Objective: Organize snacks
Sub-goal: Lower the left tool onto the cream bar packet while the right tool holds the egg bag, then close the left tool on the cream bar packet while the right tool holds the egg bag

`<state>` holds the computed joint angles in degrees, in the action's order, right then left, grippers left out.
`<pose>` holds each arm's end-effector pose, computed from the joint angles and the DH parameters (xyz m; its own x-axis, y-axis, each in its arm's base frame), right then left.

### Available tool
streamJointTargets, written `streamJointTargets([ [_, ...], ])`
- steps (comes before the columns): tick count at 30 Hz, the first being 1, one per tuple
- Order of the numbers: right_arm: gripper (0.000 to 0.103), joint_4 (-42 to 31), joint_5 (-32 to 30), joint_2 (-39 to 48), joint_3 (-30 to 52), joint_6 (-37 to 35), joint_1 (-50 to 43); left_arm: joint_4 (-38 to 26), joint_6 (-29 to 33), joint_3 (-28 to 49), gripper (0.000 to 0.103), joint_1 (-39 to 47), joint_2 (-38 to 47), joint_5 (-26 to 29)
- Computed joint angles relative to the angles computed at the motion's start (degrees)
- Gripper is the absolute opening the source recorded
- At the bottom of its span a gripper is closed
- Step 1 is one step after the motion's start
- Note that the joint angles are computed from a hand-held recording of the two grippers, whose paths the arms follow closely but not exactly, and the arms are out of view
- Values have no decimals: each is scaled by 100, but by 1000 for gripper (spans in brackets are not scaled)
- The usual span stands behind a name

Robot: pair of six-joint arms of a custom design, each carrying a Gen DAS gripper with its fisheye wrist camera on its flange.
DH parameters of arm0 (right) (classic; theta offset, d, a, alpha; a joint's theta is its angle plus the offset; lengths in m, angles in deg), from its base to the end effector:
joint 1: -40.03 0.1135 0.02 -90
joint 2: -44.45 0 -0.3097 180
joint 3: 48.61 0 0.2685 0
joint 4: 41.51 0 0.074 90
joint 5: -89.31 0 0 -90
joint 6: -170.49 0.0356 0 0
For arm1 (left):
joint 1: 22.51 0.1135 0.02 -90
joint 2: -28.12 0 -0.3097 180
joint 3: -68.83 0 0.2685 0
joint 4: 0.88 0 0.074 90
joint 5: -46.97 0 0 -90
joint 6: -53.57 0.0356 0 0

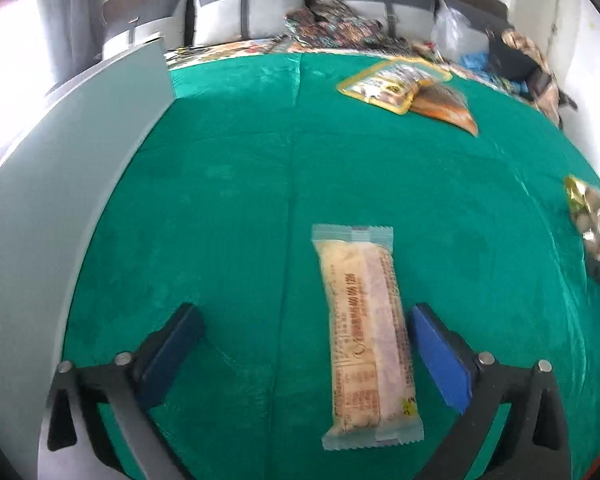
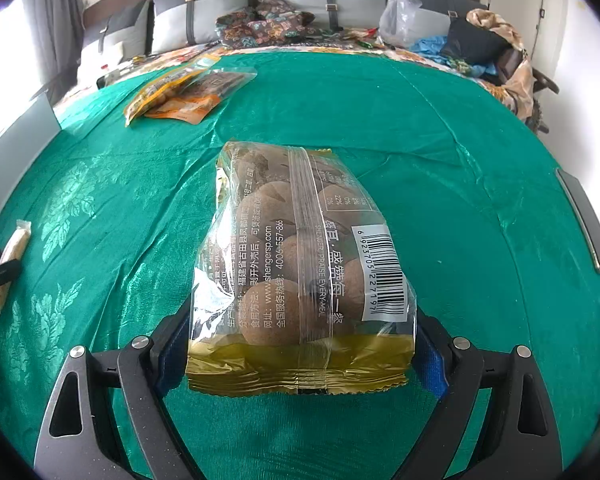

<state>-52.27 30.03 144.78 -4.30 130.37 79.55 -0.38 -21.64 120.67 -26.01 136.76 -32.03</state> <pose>0.2174 0.1558 0.0994 -0.7563 0.2283 -0.6131 0.2897 0.9571 -0.0010 0.3254 -0.0267 0.0916 -0.7606 0.2976 -0.5770 0.3721 0.9281 -0.0118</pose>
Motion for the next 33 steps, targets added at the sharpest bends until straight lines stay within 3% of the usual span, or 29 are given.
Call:
streamJointTargets([
  [33, 93, 25, -22, 35, 24, -12, -25, 62, -64, 20, 103, -27, 44, -10],
])
